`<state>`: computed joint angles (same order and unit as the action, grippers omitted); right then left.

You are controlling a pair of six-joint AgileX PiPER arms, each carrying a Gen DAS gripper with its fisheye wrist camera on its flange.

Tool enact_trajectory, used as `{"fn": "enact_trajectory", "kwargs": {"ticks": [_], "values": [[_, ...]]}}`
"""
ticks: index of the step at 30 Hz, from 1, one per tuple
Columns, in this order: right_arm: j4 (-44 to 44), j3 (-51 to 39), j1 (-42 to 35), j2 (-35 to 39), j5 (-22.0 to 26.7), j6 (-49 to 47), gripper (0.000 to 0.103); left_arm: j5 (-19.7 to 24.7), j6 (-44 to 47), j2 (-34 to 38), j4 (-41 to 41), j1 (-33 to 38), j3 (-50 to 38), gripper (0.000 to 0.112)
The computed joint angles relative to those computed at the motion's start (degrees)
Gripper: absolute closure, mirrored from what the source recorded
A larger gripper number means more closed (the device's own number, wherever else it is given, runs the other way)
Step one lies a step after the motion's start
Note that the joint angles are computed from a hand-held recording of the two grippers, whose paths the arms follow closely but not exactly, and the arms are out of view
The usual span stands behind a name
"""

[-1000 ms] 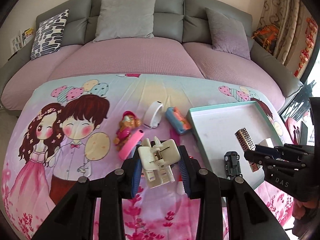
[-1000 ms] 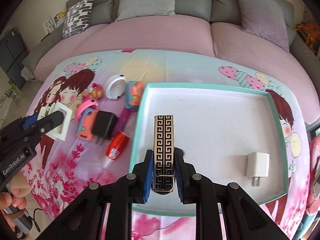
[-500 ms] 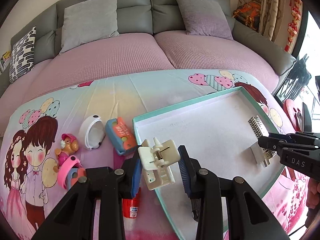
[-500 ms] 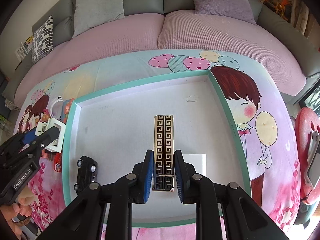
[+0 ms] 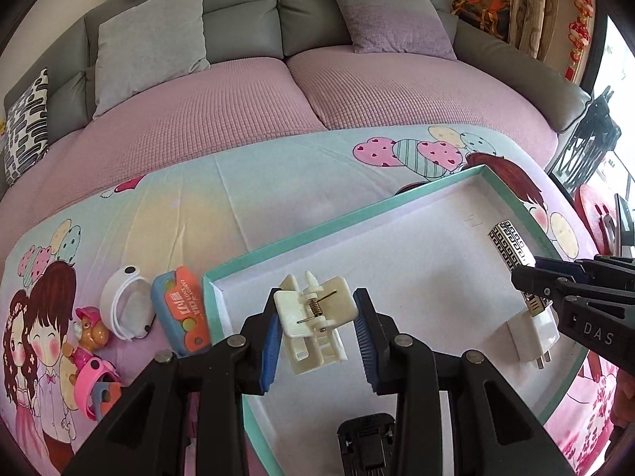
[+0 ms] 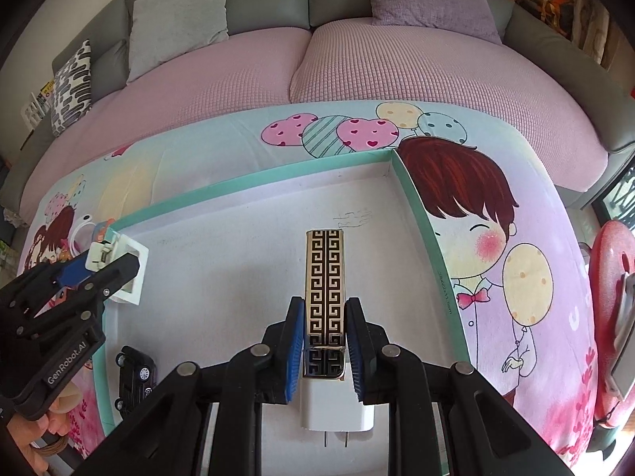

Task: Organize rigid objects
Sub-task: 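Place harmonica on the charger with right tool while left tool drops clip in tray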

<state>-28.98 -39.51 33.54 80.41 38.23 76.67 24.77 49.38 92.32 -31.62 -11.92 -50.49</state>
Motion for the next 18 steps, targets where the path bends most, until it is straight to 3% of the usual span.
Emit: {"fn": "enact_trajectory", "kwargs": {"ticks": [9, 13, 14, 17, 18], "values": [[-0.9, -0.17, 0.21, 0.23, 0.14, 0.7, 0.08, 0.88, 1.18, 1.41, -1.66, 0.52, -0.12, 0.074], [-1.22, -0.62, 1.72, -0.8, 2.86, 1.71, 0.076, 1.61, 3.47, -0.76, -3.4, 1.94, 0.45, 0.054], [-1.39, -0.69, 2.15, -1.1, 3.64, 2.11, 0.071, 1.9, 3.85, -1.38, -3.73, 2.35, 0.54, 0.052], [-1.68, -0.78, 3.65, -2.21, 5.94, 3.32, 0.053, 2.68, 4.61, -3.24, -4.27, 3.65, 0.9, 0.034], [-1.62, -0.83, 4.18, -2.66, 6.75, 3.52, 0.051, 2.66, 4.63, -3.86, -4.21, 4.04, 1.07, 0.027]]}}
